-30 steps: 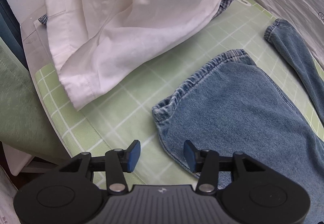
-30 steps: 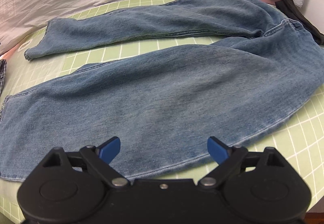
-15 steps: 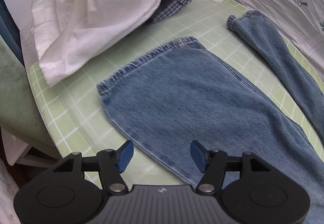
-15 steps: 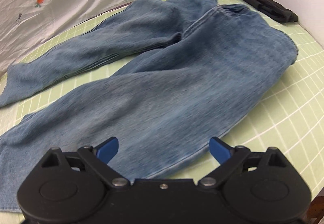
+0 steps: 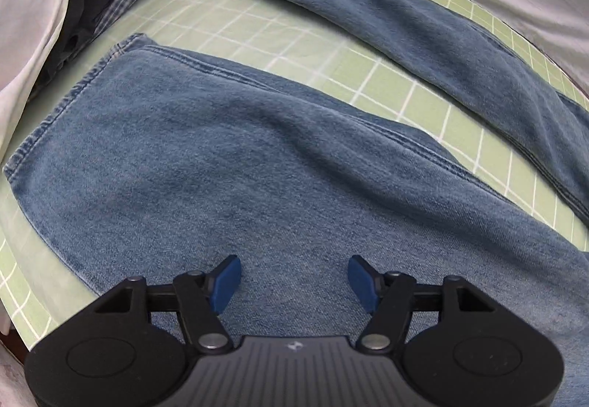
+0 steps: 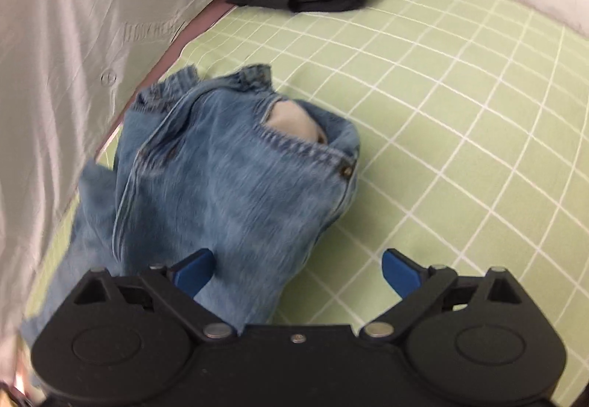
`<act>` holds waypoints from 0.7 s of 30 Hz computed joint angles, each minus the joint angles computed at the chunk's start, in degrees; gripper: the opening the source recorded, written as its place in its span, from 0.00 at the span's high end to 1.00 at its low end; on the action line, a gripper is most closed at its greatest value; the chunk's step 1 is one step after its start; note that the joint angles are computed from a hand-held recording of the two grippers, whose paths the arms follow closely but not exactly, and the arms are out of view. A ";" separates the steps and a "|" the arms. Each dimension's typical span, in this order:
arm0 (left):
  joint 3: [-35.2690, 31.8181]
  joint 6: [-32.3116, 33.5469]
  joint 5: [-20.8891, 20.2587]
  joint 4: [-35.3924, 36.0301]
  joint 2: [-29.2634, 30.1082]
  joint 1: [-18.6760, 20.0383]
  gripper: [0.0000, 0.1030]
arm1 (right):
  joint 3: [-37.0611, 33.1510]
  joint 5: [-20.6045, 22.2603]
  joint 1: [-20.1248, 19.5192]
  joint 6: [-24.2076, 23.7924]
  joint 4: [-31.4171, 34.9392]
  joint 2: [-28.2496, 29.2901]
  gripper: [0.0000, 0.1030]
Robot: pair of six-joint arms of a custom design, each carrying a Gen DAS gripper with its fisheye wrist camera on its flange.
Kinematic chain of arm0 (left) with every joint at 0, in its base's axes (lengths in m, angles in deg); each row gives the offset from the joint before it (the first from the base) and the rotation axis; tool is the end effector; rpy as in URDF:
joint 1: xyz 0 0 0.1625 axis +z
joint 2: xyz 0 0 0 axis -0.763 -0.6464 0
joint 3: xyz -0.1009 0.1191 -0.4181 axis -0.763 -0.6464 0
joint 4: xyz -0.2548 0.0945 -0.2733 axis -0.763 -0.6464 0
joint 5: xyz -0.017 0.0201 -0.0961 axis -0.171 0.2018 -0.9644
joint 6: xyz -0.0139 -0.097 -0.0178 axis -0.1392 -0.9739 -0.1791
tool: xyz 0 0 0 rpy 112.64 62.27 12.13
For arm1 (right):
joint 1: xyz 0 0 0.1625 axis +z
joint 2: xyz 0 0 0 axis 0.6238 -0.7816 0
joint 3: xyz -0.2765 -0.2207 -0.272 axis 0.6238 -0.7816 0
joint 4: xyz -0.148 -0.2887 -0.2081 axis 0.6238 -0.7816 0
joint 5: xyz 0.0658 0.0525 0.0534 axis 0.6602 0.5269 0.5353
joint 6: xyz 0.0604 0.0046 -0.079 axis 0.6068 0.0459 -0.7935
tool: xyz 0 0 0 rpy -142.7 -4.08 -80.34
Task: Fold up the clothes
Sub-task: 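Grasp the jeans waistband with the right gripper and lift it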
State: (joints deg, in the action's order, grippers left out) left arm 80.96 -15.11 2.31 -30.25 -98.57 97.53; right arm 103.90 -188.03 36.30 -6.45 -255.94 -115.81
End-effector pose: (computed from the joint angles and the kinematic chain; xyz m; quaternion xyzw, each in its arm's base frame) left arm -0.3544 -0.7024 0.0879 -0.1008 0.8824 -0.2142 0.4067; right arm -0.0603 -0.5556 0.4892 -0.3336 -0.7991 0.4519 0.2141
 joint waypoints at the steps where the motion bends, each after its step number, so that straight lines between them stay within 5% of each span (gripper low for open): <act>1: -0.35 0.02 0.32 0.27 0.31 0.00 0.33 | -0.03 3.90 -1.86 1.50 -0.67 -0.48 0.02; 7: -3.23 0.75 0.05 2.09 1.54 0.59 0.29 | -1.61 19.89 -9.06 8.58 -7.11 0.76 0.02; 13: -5.01 0.37 0.31 5.10 2.24 0.65 0.24 | -0.94 26.37 -12.12 20.87 -14.50 2.41 0.10; 18: -4.49 0.57 -0.03 4.58 1.82 0.77 0.23 | 3.31 39.01 -17.09 38.11 -27.92 3.40 0.13; 21: -3.77 0.51 -0.17 4.04 1.41 0.75 0.23 | 3.88 40.92 -17.61 39.63 -24.96 2.11 0.13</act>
State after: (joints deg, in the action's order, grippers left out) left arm 77.19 -14.60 2.14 -26.22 -97.16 98.28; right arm 107.78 -147.10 18.69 33.18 -280.89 -113.70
